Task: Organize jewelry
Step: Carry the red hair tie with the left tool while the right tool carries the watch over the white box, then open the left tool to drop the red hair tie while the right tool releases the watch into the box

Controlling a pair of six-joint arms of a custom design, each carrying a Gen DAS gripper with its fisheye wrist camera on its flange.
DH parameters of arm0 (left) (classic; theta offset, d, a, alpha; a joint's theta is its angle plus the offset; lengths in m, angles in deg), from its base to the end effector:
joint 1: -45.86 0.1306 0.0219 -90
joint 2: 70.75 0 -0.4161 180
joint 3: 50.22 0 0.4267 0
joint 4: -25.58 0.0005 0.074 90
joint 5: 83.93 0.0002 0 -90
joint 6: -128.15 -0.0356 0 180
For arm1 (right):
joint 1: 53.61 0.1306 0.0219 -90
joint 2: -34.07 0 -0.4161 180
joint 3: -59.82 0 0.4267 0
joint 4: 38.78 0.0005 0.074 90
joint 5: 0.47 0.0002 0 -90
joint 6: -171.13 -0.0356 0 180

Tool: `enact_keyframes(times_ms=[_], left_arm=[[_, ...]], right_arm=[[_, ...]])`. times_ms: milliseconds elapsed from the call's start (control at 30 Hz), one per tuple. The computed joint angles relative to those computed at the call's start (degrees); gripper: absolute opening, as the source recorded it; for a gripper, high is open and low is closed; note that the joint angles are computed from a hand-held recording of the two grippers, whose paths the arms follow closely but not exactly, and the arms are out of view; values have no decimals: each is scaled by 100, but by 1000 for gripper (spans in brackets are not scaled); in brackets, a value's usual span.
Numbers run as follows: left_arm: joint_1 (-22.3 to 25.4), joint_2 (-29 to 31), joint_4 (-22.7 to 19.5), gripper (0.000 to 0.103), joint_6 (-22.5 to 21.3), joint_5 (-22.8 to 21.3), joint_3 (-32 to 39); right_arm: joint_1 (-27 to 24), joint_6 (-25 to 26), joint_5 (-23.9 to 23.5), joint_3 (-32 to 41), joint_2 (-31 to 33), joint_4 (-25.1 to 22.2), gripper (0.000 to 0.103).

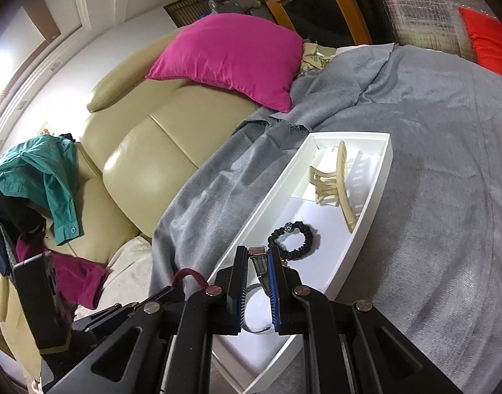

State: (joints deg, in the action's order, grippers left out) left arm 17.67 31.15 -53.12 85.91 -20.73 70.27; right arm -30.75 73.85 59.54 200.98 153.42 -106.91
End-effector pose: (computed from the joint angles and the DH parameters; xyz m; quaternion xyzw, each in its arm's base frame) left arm 0.5050 -0.2530 0.5820 -0.2186 0.9160 0.0221 0.3355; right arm 0.6330 0.2856 0.5759 -0.2169 0.8753 0.3253 0.2845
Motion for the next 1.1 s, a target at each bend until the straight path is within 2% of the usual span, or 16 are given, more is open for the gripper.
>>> enact_keyframes(times_ms=[400,833,1100], left_arm=[[44,180,-417,5,18,262,111],[102,330,-665,5,-95,603,184],[163,400,-781,5,-67,800,207]], right_arm=[[-27,-162,312,188,205,-24,13],[17,-192,632,420,468,-111,13],[-8,-367,548,738,703,-422,15]])
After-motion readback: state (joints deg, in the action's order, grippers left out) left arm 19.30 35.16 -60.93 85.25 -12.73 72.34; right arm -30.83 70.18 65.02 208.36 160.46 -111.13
